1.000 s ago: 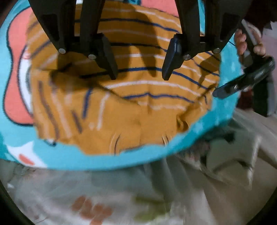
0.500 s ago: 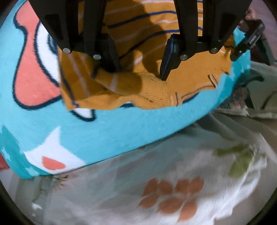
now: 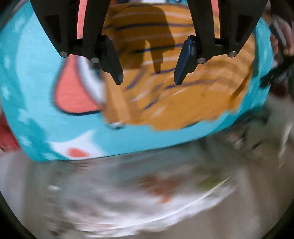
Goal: Fold small clothes
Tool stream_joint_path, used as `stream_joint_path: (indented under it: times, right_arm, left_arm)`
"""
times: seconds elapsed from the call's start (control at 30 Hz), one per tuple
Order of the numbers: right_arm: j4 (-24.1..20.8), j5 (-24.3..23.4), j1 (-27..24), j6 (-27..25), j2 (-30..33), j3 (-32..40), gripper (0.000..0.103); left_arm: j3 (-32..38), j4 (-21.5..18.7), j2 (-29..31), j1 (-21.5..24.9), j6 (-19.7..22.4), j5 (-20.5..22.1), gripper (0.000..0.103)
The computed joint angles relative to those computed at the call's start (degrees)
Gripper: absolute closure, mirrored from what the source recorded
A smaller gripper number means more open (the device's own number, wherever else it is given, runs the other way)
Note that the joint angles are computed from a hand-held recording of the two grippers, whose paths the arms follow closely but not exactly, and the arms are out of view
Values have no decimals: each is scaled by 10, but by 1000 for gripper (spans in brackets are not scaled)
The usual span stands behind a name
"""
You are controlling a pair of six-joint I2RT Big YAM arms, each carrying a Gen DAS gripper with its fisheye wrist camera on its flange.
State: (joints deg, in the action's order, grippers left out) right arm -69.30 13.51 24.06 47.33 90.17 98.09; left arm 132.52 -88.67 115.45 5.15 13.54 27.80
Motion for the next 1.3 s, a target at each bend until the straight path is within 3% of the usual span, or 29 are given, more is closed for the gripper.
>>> stream_joint_path:
  times: [0.1,0.2,0.23,0.27,0.3,0.37,0.4,0.53,0.57,0.63,0.73,0.77,0.8,0.87,0.97,1.1,1.3]
  right_arm:
    - [24,-52,1,-69,45,16,41]
    - [13,-36,-19,-116,83,30,44]
    - [32,-39,-37,-119,76,12,44]
    - [54,-47,-50,-111,63,-8,45]
    - [87,-71,-72,-85,41,-38,61]
    - [148,-145,-114,-25,4,-93,80]
    - [198,-190,-141,19,-23,-137,80]
    - [312,-273,-193,116,-74,-234,80]
    - [319,-284,-197,127,-82,-242,80]
    - [309,-295,-200,115,-86,-241,80]
    - [243,-259,-197,78,-88,-209,76]
    - [236,-246,-193,79,-88,-204,70]
    - [229,-239,-193,79,-96,-202,56]
    - [216,-225,-187,62,-112,-196,48]
    - [208,-222,-162,15,-129,-186,48]
    - [170,-180,-107,-31,-111,-166,48]
    - [70,-110,-67,-22,-68,-118,48]
  left_arm:
    - [-110,31,-73,3,-16,1,34]
    - [-184,50,-127,8,-39,-4,33]
    - [-201,54,-141,12,-44,-7,33]
    - [-218,59,-156,17,-48,-12,33]
    - [-232,65,-167,21,-50,-19,33]
    - [-261,83,-190,32,-60,-35,33]
    - [-272,90,-199,38,-68,-39,33]
    - [-309,102,-224,65,-104,-41,33]
    - [-317,104,-229,68,-112,-42,33]
    - [-330,110,-236,71,-123,-44,33]
    - [-345,117,-246,67,-137,-45,33]
    - [-351,119,-250,65,-140,-43,33]
    - [-356,121,-255,61,-142,-42,33]
    - [-365,125,-262,51,-138,-47,33]
    - [-375,129,-268,34,-127,-57,33]
    - [-373,120,-255,23,-120,-48,33]
    - [-330,111,-211,34,-95,-16,33]
